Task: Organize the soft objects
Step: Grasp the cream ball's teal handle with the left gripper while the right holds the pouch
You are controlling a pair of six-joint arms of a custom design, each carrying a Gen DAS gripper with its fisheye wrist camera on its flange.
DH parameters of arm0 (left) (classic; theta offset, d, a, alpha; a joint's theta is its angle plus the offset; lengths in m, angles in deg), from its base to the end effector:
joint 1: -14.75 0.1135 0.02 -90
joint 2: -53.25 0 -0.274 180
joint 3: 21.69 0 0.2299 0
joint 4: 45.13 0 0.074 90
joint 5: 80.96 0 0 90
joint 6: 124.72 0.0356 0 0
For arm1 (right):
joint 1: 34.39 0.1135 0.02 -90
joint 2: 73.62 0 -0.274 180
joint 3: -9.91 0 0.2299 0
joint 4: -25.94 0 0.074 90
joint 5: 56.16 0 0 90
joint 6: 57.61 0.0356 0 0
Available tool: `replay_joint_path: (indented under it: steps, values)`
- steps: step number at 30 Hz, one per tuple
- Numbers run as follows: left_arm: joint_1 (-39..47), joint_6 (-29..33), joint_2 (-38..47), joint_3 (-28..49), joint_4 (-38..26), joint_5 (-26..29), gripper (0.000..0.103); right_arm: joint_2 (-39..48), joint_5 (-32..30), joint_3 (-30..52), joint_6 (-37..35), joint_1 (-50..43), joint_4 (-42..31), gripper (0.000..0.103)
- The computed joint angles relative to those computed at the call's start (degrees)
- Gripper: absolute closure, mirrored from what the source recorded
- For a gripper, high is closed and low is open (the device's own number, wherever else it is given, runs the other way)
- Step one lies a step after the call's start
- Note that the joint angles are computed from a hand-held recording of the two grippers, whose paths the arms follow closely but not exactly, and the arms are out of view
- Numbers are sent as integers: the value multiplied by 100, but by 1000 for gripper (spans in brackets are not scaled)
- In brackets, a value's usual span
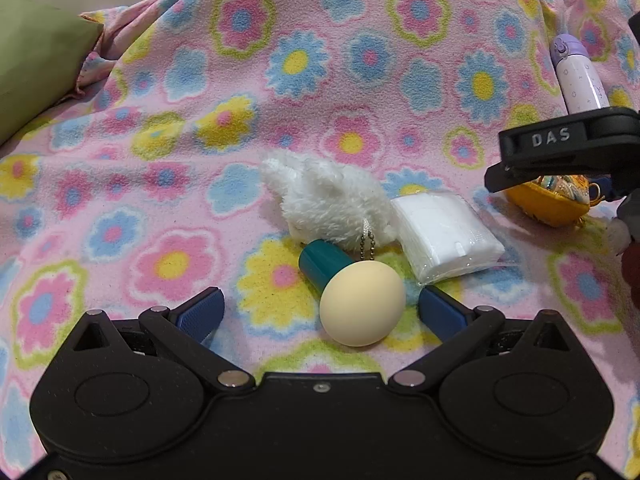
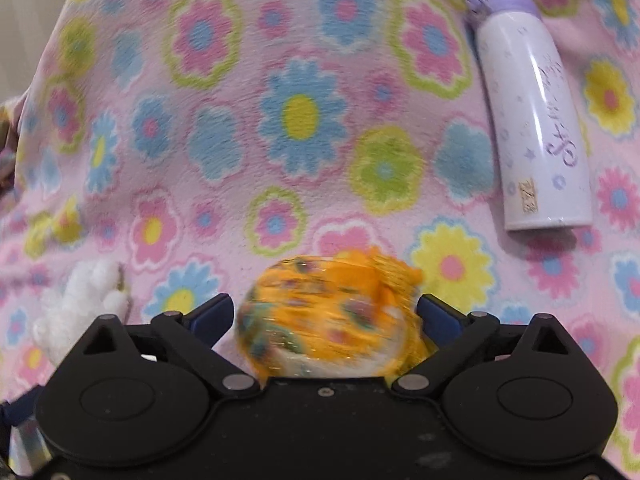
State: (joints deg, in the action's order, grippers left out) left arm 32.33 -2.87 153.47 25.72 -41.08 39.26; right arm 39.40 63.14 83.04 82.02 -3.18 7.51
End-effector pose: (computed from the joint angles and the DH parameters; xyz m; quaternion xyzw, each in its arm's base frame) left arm 0.2691 0.0665 0.1212 0.2033 0.8852 -0.0795 0.4109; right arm 0.3158 0.1710 0.1288 0.2171 0.9077 -0.0140 0.3588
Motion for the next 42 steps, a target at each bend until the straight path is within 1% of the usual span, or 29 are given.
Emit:
replay_joint_path:
  steps: [1, 2, 3, 5, 6, 8, 11, 17, 21, 24, 26, 28, 29, 31, 32, 33, 35, 37, 38, 40, 42]
  values:
    - [0, 0, 0, 0, 0, 0, 2, 59, 55, 65, -60, 15, -30, 9]
    - [2, 0, -1, -1, 1, 0, 2, 142, 107, 166, -128, 23, -123, 16]
    - [2, 0, -1, -1, 1, 0, 2, 204, 145, 234, -192, 16, -204, 19]
    - [5, 2, -2, -3, 1, 2, 2, 203, 193, 133, -425, 54, 8, 27]
    - [3, -1, -1, -3, 3, 3, 2, 149, 147, 48, -544, 56, 97, 28]
    - [5, -1, -3, -12, 9, 4, 2, -36, 70, -201, -681, 79, 239, 29]
    - [4, -4, -4, -20, 20, 3, 2, -426, 84, -789, -922, 190, 471, 29]
    - [48, 11, 18, 9, 13, 58, 2, -838, 485, -1788, -1505, 600, 1191, 28]
    - [49, 11, 17, -1, 31, 54, 2, -741, 632, -1985, -1486, 681, 1580, 28]
    - [92, 31, 0, -33, 70, 136, 4, -800, 468, -2181, -1447, 584, 1876, 27]
    - [123, 24, -23, -95, 155, 191, 4, -778, 473, -2214, -1423, 580, 1967, 28]
    - [139, 29, -60, -203, 313, 219, 7, -756, 565, -2194, -1409, 644, 1931, 28]
    - [149, 33, -77, -270, 429, 244, 11, -772, 563, -2215, -1386, 654, 1951, 28]
    - [182, 134, -86, -309, 461, 378, 23, -782, 532, -2254, -1372, 637, 2020, 28]
    - [206, 224, -74, -294, 416, 464, 35, -779, 535, -2259, -1372, 638, 2036, 28]
    - [220, 303, -76, -299, 397, 540, 45, -779, 535, -2259, -1372, 638, 2036, 28]
    - [204, 426, -153, -415, 492, 520, 46, -780, 528, -2276, -1355, 635, 2068, 28]
    - [197, 569, -276, -451, 351, 497, 46, -800, 497, -2312, -1330, 621, 2114, 27]
    - [201, 645, -360, -418, 140, 511, 47, -805, 487, -2322, -1323, 615, 2130, 27]
    - [238, 747, -547, -268, -473, 652, 47, -807, 491, -2336, -1305, 620, 2148, 27]
    - [299, 906, -707, -110, -1105, 928, 47, -816, 481, -2352, -1289, 614, 2170, 27]
